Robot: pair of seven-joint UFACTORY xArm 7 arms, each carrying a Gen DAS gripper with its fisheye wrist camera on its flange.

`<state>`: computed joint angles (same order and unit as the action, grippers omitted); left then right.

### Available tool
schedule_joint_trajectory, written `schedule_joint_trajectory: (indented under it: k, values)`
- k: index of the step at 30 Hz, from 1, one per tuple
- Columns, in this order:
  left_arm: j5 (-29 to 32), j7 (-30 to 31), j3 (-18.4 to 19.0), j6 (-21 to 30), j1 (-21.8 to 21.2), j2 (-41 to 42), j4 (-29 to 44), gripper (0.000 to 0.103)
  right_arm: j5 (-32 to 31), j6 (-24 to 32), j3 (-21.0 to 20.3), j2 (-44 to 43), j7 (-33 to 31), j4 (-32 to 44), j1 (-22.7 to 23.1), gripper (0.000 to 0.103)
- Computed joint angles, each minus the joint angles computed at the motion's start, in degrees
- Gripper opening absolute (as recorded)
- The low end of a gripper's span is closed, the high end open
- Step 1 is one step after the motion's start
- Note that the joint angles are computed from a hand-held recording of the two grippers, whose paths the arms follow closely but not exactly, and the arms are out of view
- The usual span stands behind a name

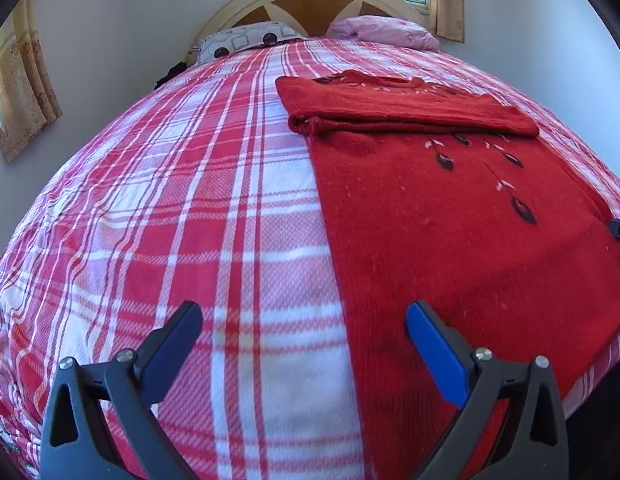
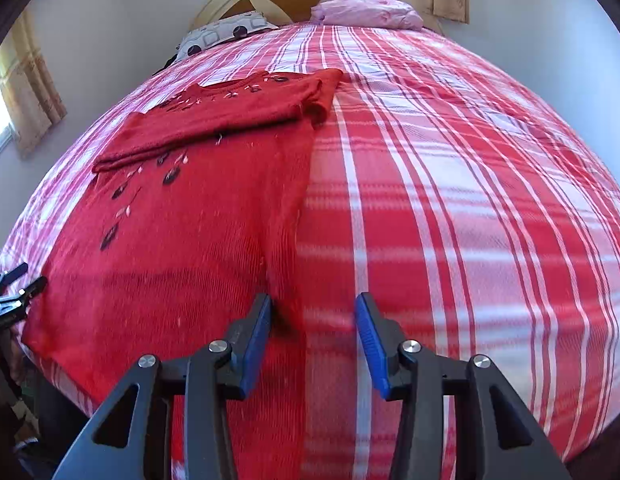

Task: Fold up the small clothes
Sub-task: 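Move both open grippers down to the sweater hem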

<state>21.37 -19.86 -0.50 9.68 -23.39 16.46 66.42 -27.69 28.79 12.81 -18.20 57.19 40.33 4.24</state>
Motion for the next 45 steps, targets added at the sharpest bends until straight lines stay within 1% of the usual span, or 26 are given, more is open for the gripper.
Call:
schedule_joint_trajectory:
  k: [2, 4, 5, 8, 11, 13, 17, 21, 24, 26, 28, 29, 32, 34, 37, 40, 42, 45]
  values:
    - [-0.7, 0.3, -0.4, -0.9, 0.7, -0.8, -1.5, 0.103, -1.3, 0.6, 1.3, -1.4, 1.8, -1.3, -0.1, 0.045]
    - [-3.0, 1.9, -1.8, -1.0, 2.0, -1.1, -2.1, 0.103, -0.8, 0.8, 1.4, -2.6, 2.2, -2.3, 0.5, 0.045]
    - [-3.1, 1.8, -1.6, -0.9, 1.8, -1.1, -2.2, 0.103, -0.5, 0.7, 1.3, -2.9, 2.2, -2.6, 0.6, 0.045]
    - [1.0, -2.0, 1.5, -0.8, -1.3, -1.8, -2.8, 0.103, 0.4, -0.2, 1.5, -4.3, 2.8, -4.2, 0.6, 0.045]
    - [4.5, -5.1, 2.6, -0.6, -2.5, -2.2, -3.2, 0.103, 0.3, -0.3, 2.4, -5.0, 3.6, -4.8, 0.2, 0.045]
    - [5.4, -6.3, 2.4, -0.4, -2.2, -2.5, -3.6, 0.103, -0.1, 0.1, 3.1, -5.5, 4.2, -5.2, 0.1, 0.045]
    - [4.3, -6.2, 0.5, 0.4, -0.7, -3.1, -4.1, 0.103, -0.1, 0.2, 3.8, -6.8, 5.3, -6.4, 0.2, 0.045]
    - [7.5, -9.4, 1.3, 0.8, -1.7, -3.9, -4.9, 0.103, 0.7, 0.0, 4.0, -8.3, 5.4, -7.8, 0.7, 0.045]
    - [7.5, -9.1, -0.1, 1.1, -0.8, -4.6, -5.7, 0.103, 1.7, -0.8, 3.8, -9.6, 5.0, -9.2, 1.0, 0.045]
    - [5.3, -7.2, -1.7, 1.2, 0.5, -5.0, -6.3, 0.103, 2.7, -1.3, 3.7, -10.5, 4.7, -10.0, 1.3, 0.045]
    - [0.9, -4.0, -3.8, 1.5, 2.2, -5.5, -7.1, 0.103, 3.5, -1.7, 4.0, -11.1, 4.9, -10.7, 1.3, 0.045]
    - [-3.3, -0.5, -5.8, 1.8, 3.9, -5.8, -7.5, 0.103, 4.0, -1.9, 4.1, -11.5, 5.0, -11.1, 1.3, 0.045]
    - [-11.7, 6.1, -8.6, 2.7, 6.0, -6.7, -8.6, 0.103, 5.1, -2.0, 4.4, -12.5, 4.7, -11.9, 1.5, 0.045]
    - [-15.1, 9.1, -9.3, 3.4, 6.2, -7.7, -9.5, 0.103, 6.0, -2.2, 4.4, -13.3, 4.4, -12.5, 1.8, 0.045]
    - [-18.1, 12.2, -9.6, 3.8, 5.8, -8.8, -10.6, 0.101, 7.2, -2.3, 4.5, -14.3, 3.8, -13.4, 2.2, 0.045]
    - [-19.8, 14.4, -9.8, 3.1, 5.2, -10.0, -12.1, 0.093, 8.2, -2.5, 4.7, -14.9, 3.5, -13.8, 2.3, 0.045]
    - [-21.2, 16.3, -10.0, 2.3, 5.0, -10.3, -12.6, 0.085, 8.5, -2.7, 5.0, -15.2, 3.5, -14.0, 2.2, 0.045]
    - [-25.8, 20.6, -10.9, 2.1, 5.7, -10.4, -12.7, 0.082, 9.2, -3.7, 5.0, -15.6, 3.5, -14.6, 2.1, 0.044]
